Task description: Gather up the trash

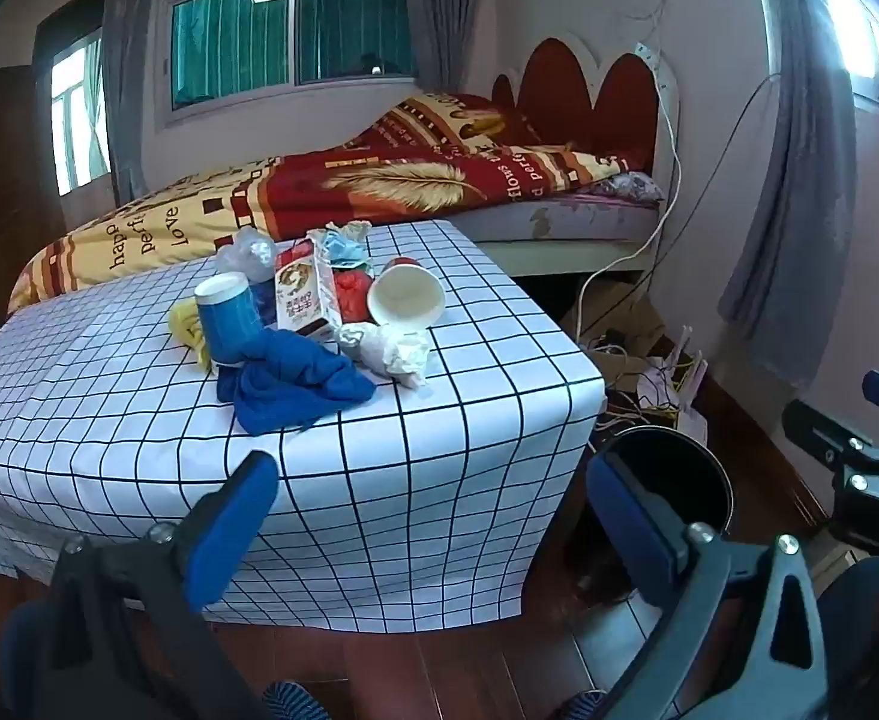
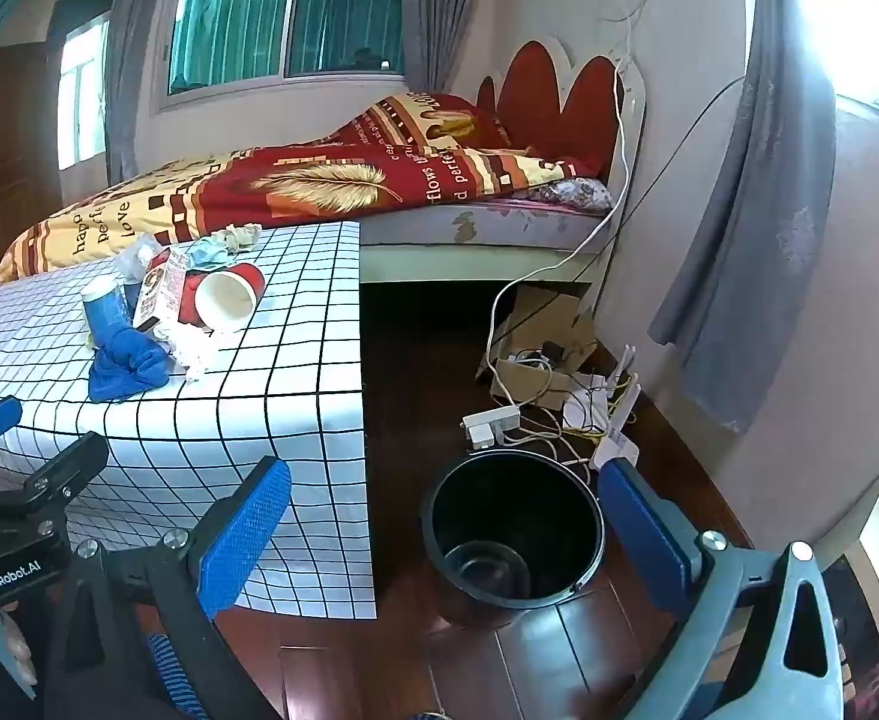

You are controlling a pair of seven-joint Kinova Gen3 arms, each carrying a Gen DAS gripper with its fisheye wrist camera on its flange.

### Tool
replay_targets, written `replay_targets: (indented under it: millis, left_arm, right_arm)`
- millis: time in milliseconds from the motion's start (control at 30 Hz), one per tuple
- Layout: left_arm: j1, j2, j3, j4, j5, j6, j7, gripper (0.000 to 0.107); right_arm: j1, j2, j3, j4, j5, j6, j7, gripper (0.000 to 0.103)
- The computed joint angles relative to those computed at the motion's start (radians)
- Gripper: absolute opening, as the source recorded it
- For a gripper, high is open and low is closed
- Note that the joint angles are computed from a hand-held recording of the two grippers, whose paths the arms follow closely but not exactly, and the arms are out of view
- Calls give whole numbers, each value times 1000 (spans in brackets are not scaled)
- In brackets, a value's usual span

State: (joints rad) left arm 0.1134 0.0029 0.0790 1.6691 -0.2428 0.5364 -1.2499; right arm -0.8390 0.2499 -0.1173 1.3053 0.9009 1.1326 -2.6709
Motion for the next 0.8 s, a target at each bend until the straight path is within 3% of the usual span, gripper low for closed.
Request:
replay_targets:
  millis: [67, 200, 500, 800]
  left_arm:
    - [3, -7, 3, 21, -41, -33, 39, 103]
    - [-3, -14, 0, 36, -24, -49, 25, 103]
    - [-13, -21, 7, 43, -24, -44, 26, 103]
    - [-15, -23, 2, 46, -5, -44, 4, 103]
  right_arm:
    - [-2, -2, 1, 4, 5, -4, -8, 103]
    - [-2, 0, 0, -1, 5, -1, -7, 103]
    - [-29, 13, 0, -21, 19, 21, -27, 103]
    - [11, -12, -3, 13, -2, -16, -22, 103]
